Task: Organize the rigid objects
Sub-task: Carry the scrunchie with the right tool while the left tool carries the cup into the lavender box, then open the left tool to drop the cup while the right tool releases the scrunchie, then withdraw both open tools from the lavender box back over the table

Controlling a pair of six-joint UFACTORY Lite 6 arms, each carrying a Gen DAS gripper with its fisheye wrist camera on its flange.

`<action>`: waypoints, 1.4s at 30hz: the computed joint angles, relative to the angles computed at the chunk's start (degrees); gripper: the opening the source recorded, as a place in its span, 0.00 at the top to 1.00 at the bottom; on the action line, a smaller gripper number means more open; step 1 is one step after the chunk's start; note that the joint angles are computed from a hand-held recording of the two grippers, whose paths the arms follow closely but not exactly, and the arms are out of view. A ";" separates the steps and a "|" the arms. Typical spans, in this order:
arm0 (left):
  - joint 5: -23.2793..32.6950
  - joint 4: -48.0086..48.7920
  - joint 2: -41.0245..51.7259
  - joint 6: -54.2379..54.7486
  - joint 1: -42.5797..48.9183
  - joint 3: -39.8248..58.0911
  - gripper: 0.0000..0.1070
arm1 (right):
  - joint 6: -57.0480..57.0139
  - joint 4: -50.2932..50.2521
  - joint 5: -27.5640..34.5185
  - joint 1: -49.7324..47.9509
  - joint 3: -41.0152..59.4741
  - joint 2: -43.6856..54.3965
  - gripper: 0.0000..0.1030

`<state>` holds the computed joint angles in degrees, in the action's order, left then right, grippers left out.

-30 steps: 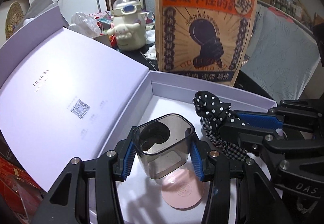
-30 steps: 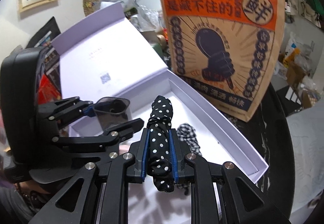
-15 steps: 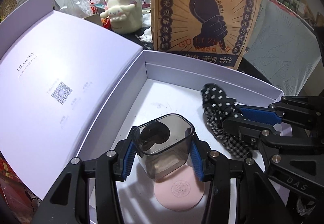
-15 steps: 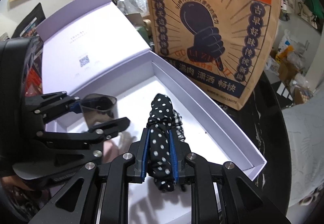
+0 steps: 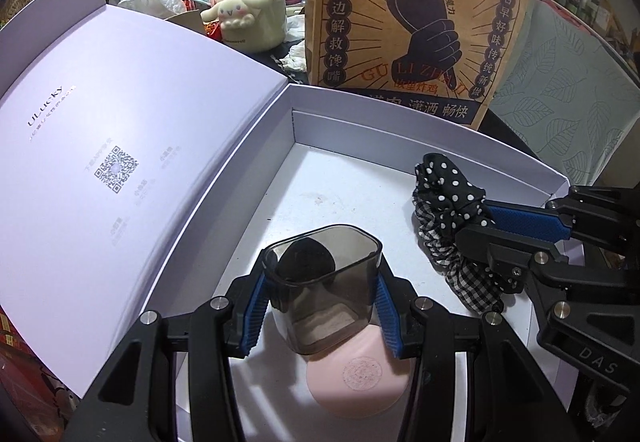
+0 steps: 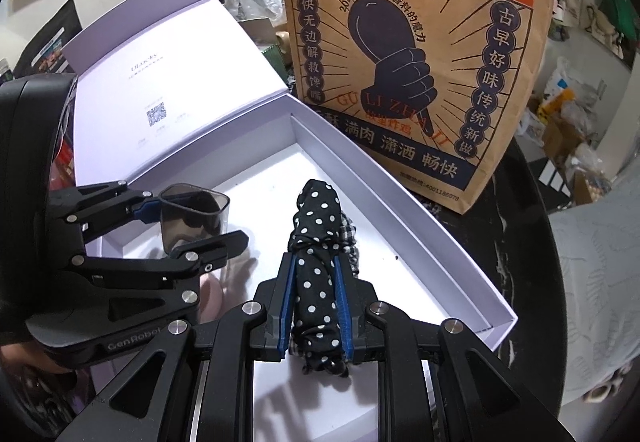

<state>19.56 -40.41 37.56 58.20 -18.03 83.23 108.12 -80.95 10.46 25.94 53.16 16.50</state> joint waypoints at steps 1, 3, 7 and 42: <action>-0.11 0.41 -0.07 -0.47 0.08 -0.08 0.56 | -0.61 0.63 -0.03 -0.05 -0.09 -0.05 0.81; 0.12 1.78 -0.03 -2.06 0.34 0.15 0.56 | -4.52 4.82 0.15 -0.06 0.23 -0.01 0.78; 1.50 2.38 0.23 -3.35 1.11 0.77 0.56 | -9.63 10.31 1.11 0.32 -0.80 -1.74 0.76; -4.32 5.05 -13.67 -9.52 -2.69 -12.07 0.31 | -14.78 20.86 14.78 10.82 -9.95 -19.87 0.76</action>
<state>15.24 -35.36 23.89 48.68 -20.72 71.15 93.34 -60.09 25.25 36.76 43.21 -3.37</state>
